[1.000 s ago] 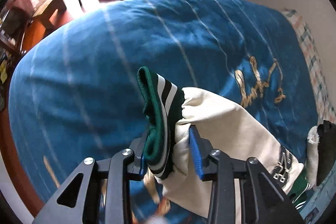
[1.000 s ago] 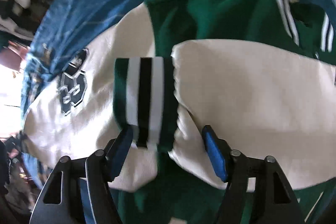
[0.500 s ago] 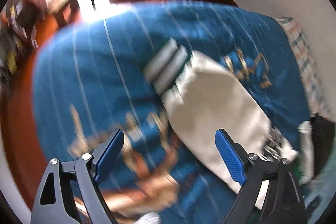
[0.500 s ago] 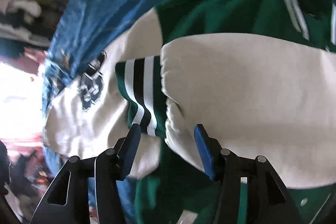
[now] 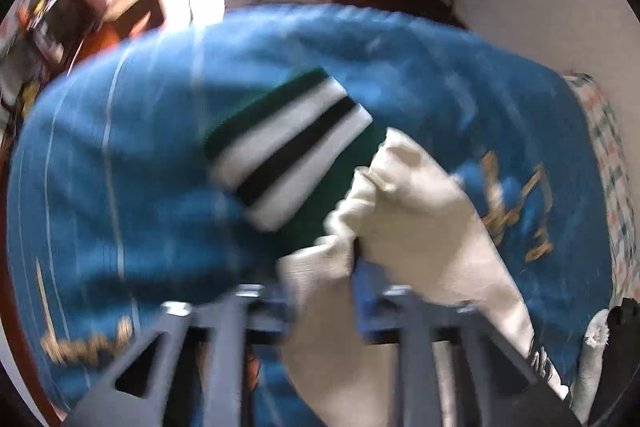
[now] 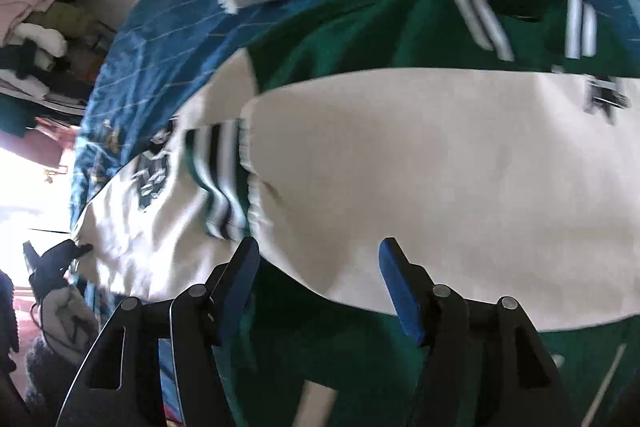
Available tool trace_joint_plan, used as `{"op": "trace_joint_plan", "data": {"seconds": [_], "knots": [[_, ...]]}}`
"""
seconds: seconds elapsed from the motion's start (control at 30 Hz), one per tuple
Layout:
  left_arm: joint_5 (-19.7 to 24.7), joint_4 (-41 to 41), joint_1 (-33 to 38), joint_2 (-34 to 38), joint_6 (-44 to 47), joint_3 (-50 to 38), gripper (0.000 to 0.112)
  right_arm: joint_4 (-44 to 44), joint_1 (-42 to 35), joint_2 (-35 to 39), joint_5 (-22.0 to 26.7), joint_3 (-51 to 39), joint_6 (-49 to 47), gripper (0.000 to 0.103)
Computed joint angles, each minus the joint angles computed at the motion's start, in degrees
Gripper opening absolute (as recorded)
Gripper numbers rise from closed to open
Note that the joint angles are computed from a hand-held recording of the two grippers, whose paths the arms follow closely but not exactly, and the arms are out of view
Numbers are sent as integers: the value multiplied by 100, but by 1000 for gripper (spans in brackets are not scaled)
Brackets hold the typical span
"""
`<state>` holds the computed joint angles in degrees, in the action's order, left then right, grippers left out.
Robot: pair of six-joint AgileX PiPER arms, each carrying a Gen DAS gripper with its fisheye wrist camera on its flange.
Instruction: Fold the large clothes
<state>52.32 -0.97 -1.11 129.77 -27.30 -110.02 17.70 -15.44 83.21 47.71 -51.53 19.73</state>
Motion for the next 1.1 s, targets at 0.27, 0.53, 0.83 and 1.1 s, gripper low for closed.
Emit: {"op": "trace_joint_plan", "data": {"seconds": [0.27, 0.53, 0.83, 1.1], "knots": [[401, -37, -298, -478, 783, -918, 10, 1343, 274, 1994, -391, -922, -576, 38], [179, 707, -1366, -1622, 1231, -568, 10, -1463, 427, 634, 835, -1073, 1562, 82], [147, 1146, -3676, -2282, 1776, -302, 9, -3042, -489, -384, 1373, -290, 1780, 87], [1218, 844, -5824, -1532, 1321, -1604, 9, -1746, -4038, -1251, 1216, 546, -1222, 87]]}}
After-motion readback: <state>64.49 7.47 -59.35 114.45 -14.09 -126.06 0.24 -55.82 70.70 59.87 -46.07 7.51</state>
